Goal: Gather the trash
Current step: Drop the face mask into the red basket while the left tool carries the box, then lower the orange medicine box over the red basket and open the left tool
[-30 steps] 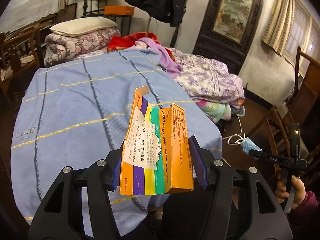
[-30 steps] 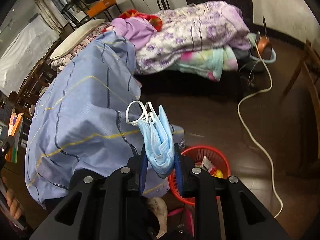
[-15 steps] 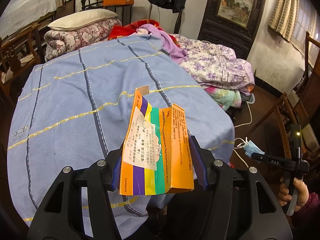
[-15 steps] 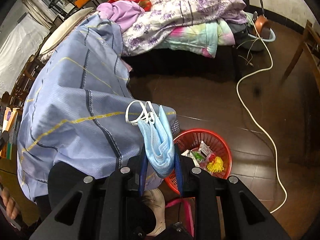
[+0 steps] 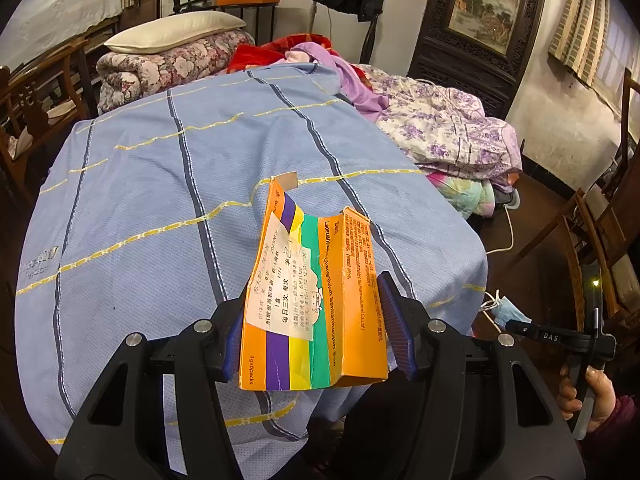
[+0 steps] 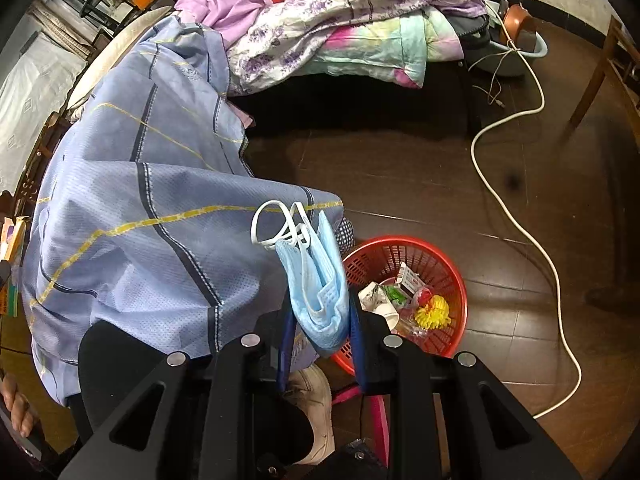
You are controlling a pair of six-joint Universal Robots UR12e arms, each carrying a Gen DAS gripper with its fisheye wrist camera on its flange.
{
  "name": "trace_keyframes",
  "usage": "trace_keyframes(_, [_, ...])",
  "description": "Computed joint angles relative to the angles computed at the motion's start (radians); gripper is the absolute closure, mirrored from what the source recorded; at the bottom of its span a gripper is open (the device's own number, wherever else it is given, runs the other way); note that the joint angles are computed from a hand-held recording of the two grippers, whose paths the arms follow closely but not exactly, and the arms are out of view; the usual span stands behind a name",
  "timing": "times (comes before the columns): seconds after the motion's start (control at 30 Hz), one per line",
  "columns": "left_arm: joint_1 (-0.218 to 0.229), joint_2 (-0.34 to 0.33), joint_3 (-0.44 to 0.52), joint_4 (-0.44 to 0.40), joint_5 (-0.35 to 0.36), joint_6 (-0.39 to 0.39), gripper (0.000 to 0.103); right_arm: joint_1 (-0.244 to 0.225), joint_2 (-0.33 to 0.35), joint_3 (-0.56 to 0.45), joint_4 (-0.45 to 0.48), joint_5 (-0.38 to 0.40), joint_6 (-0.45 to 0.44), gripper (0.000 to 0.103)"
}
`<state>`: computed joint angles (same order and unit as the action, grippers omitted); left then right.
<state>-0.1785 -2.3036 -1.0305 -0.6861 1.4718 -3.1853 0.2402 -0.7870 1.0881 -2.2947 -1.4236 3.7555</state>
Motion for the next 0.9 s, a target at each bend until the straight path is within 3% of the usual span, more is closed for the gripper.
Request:
trace_keyframes(0.2, [0.000, -0.001, 0.001, 0.000, -0.001, 0.001, 0.046, -0.003, 0.003, 0.000, 0.017, 0.006, 0.012, 0.075])
trace_keyframes(0.23, [-0.001, -0.001, 0.001, 0.000, -0.002, 0.004, 0.046, -0.004, 0.002, 0.002, 0.014, 0.009, 0.019, 0.065])
trace_keyframes(0.27, [-0.001, 0.000, 0.001, 0.000, -0.003, 0.007, 0.046, -0.006, 0.000, 0.007, 0.007, 0.014, 0.029, 0.049])
trace_keyframes(0.33, [-0.003, -0.001, 0.003, -0.001, -0.003, 0.013, 0.046, -0.007, -0.008, 0.024, -0.023, 0.002, 0.061, 0.042])
trace_keyframes(0.5, [-0.007, -0.002, 0.008, -0.003, -0.007, 0.027, 0.046, -0.011, -0.020, 0.044, -0.074, 0.005, 0.076, 0.042])
trace_keyframes(0.73, [-0.014, -0.006, 0.024, -0.010, -0.025, 0.049, 0.046, 0.013, -0.031, 0.019, -0.122, -0.119, 0.040, 0.042])
trace_keyframes(0.9, [-0.030, -0.016, 0.050, -0.023, -0.058, 0.105, 0.046, 0.021, -0.053, 0.038, -0.207, -0.187, 0.051, 0.042])
